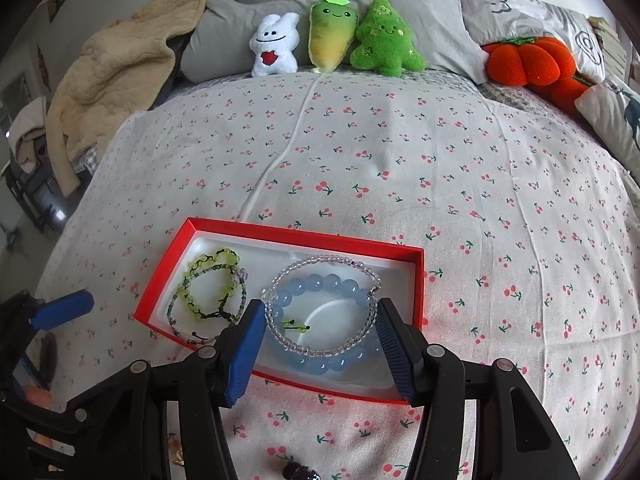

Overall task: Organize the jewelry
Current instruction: 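Withdraw both tools from the box toward the remaining gold pieces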

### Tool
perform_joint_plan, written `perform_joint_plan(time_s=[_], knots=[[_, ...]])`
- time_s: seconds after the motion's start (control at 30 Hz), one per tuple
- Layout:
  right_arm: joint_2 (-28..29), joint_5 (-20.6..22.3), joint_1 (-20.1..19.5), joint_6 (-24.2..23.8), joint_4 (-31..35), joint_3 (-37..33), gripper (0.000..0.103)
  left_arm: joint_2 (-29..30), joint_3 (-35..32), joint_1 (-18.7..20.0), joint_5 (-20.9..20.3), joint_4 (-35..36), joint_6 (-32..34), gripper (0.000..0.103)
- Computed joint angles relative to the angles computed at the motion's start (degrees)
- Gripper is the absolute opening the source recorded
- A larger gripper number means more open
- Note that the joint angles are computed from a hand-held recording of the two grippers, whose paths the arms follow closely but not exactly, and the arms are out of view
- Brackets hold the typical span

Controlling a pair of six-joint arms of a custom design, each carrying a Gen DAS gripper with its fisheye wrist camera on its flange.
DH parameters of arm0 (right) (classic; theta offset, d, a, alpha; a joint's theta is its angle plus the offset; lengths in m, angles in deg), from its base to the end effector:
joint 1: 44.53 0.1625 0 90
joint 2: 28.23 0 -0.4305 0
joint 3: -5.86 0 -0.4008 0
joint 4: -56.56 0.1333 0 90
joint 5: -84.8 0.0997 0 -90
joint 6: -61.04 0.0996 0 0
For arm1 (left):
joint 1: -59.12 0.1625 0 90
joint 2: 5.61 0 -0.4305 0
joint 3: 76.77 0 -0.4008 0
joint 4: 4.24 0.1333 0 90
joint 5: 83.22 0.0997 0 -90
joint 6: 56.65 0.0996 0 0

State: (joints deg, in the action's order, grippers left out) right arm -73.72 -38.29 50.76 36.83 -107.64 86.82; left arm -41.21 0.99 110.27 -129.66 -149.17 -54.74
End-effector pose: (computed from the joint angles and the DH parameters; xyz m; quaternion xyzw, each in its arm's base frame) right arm 0.1485 -0.7477 0.2342 0.1389 -0.8986 0.2694 0.3172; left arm -0.3197 -0.7188 0.0957 0.2827 0.8795 -0.2148 0.3170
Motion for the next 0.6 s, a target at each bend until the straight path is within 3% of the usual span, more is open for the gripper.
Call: perform_joint_plan(time_s=[0.2,0.37,0.6], knots=[[-2.0,1.1,0.4,-0.1,-1.6,2.2,0.073,-0.5,1.0,-0.3,2.0,-0.9,0.3,0.096],[-4.3,1.1,0.6,0.4,-2.5,4.4,0.073,-1.0,1.9,-0.7,3.3,-0.8,0.5,0.101],[-7.3,-1.0,1.1,1.8,-3.1,8.2,0.083,-3.3,4.5,-0.6,3.1,3.3,-5.0,0.102]])
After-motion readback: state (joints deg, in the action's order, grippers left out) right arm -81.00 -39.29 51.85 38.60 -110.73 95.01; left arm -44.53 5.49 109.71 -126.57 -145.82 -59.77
